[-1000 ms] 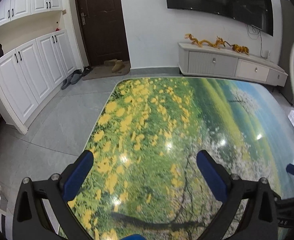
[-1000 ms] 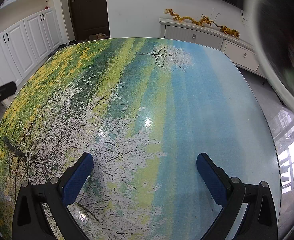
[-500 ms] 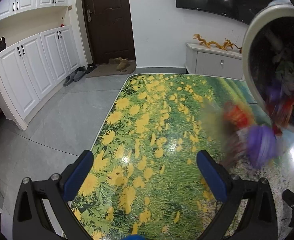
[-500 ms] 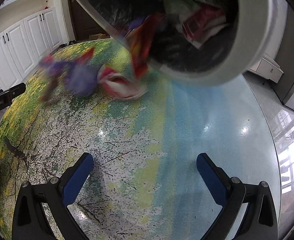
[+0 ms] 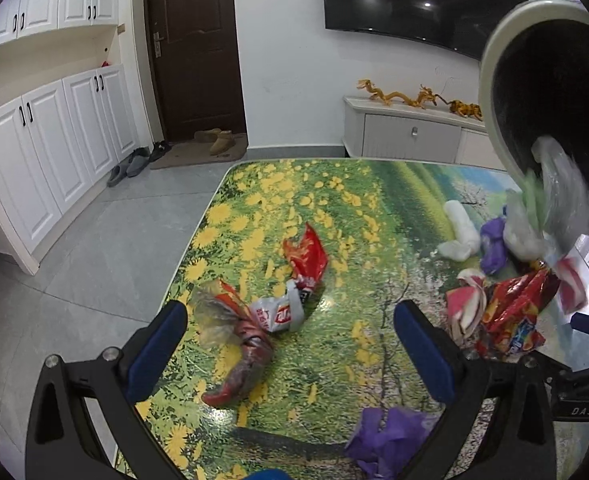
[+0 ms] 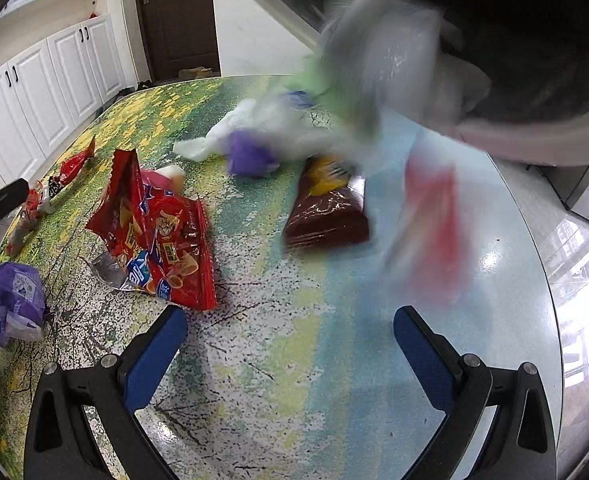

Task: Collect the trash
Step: 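Tip the white bin over the table to spill its trash, then move both tools toward the scattered trash on the table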

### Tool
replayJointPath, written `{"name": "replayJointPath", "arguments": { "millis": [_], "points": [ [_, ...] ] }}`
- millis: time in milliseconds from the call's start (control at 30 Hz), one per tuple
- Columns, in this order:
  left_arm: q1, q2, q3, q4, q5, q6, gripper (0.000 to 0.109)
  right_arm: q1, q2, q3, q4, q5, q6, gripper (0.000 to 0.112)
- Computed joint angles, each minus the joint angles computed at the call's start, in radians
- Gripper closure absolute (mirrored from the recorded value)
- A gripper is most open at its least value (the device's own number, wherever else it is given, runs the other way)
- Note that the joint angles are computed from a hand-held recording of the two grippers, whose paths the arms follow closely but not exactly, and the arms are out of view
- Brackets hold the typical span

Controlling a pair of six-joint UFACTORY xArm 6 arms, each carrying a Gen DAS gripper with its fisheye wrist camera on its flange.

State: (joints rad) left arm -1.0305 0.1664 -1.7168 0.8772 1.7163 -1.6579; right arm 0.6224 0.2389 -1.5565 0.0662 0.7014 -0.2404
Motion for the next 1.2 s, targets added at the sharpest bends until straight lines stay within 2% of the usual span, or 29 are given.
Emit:
{"name": "replayJointPath", "arguments": {
  "millis": [467,733,900,1100,1200],
  "points": [
    [-0.045,0.160,-0.315,0.117,0.117,0.156,0.006,0.002,-0.004,0.008,-0.003,-0.005,0.004,0.009],
    [-0.031,0.274,-0.484,0.079,0.127,0.210,0.006,0.001,-0.003,0.008,-0.002,-0.006,0.003,0.009],
    [-0.026,0.405,-0.681,0.051,0.168,0.307,0.006,0.001,-0.003,0.008,-0.002,-0.006,0.004,0.009],
    [-0.041,0.587,-0.990,0.088,0.255,0.437,0.006,0.001,-0.004,0.008,-0.002,-0.006,0.004,0.009],
    [-0.043,0.522,-0.879,0.076,0.208,0.382,0.006,0.001,-0.003,0.007,-0.003,-0.005,0.004,0.009]
  ]
}}
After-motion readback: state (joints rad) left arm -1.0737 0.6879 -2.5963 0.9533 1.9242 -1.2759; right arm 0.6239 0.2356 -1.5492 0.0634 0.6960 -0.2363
